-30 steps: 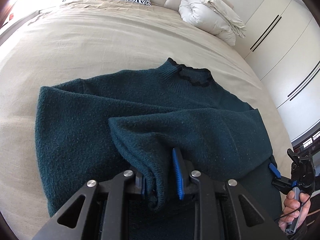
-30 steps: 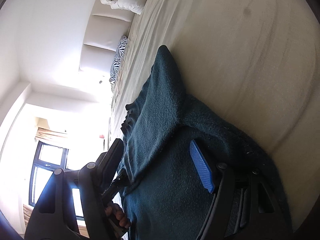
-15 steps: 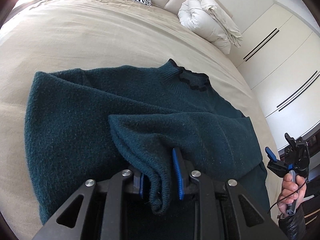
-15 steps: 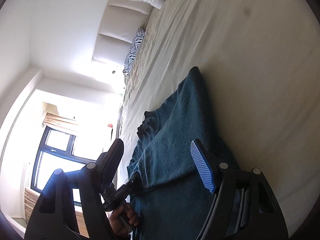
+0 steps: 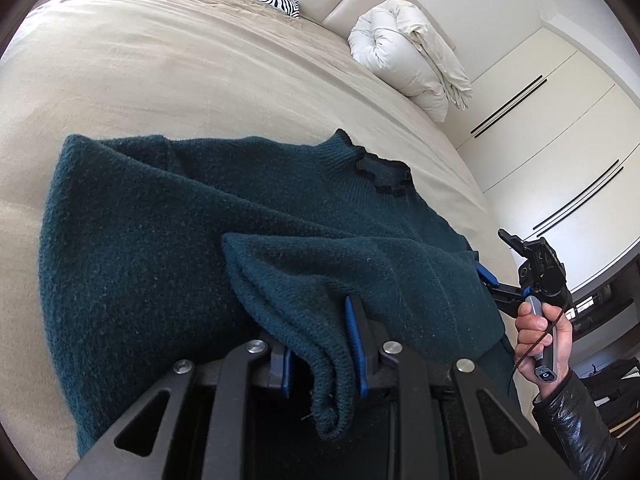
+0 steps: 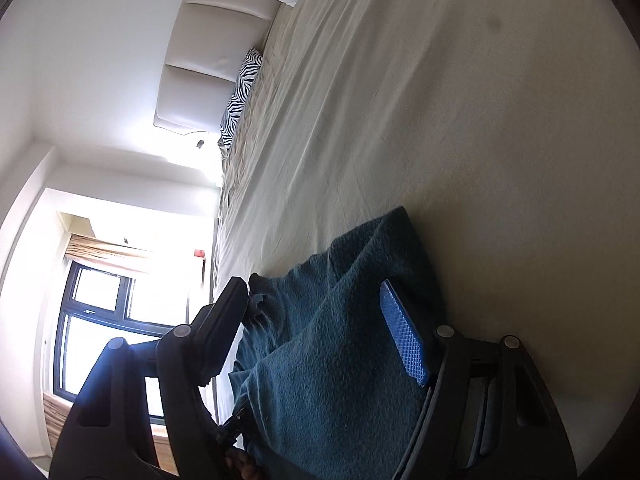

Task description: Fold small clothes

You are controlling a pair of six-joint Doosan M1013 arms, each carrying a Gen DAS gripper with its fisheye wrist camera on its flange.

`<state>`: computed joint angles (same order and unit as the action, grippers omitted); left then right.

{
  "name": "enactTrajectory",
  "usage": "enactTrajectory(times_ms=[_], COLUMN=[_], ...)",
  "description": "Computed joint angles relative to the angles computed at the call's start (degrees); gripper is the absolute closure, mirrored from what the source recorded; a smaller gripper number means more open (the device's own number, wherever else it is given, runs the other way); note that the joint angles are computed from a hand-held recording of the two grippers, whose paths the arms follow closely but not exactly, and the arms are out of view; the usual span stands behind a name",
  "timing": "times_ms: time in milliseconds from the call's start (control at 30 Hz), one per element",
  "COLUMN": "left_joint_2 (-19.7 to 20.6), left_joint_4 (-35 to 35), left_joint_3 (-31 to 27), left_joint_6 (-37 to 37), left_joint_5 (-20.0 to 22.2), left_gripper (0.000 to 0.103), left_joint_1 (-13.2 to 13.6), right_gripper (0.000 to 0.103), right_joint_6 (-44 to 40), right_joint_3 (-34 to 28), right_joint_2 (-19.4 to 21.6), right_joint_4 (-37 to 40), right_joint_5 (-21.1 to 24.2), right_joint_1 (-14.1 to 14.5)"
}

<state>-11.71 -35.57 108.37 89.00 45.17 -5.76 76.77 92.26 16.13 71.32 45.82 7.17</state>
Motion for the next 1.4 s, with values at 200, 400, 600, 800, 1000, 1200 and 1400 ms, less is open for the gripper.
enactTrajectory(times_ms=[200, 400, 600, 800, 1000, 1200, 1400], left_joint_2=[-0.5, 0.1, -1.2, -5.4, -13.5, -21.8, -28.0], left_joint_4=[4.2, 9.8, 10.2, 17.6, 25.6, 27.1, 25.7], left_joint_3=[-1.2, -2.0, -1.1, -0.2, 2.0, 6.3, 10.4], left_joint_6=[-3.8, -7.2, -7.0, -14.3, -20.6, -28.1, -37.1], left_joint_5=[-0.2, 0.8, 0.5, 0.3, 3.1, 10.0, 14.3], left_gripper=[0.078, 0.079, 0.080, 0.050, 0.030, 0.023, 0.023], left_joint_1=[-0.6, -0.4, -0.2, -0.9, -3.6, -7.1, -12.4], right_gripper=[0.035, 0.035, 0.035, 0.035, 0.035, 0.035, 0.035], right_joint_6=[-4.5, -6.3, -6.8, -9.0, -6.5, -4.2, -2.9], right_joint_3=[1.4, 2.2, 2.8, 7.3, 13.6, 21.0, 25.5], right_joint_2=[-0.6, -1.1, -1.7, -5.8, -12.7, -20.4, -25.9], right_joint_4=[2.1, 2.2, 1.1, 0.0, -1.3, -3.8, -8.1], right_joint_5=[-0.4, 0.2, 0.4, 3.9, 3.3, 0.9, -0.6], right_joint_1=[-0.1, -0.5, -0.1, -1.1, -3.4, -4.2, -4.2])
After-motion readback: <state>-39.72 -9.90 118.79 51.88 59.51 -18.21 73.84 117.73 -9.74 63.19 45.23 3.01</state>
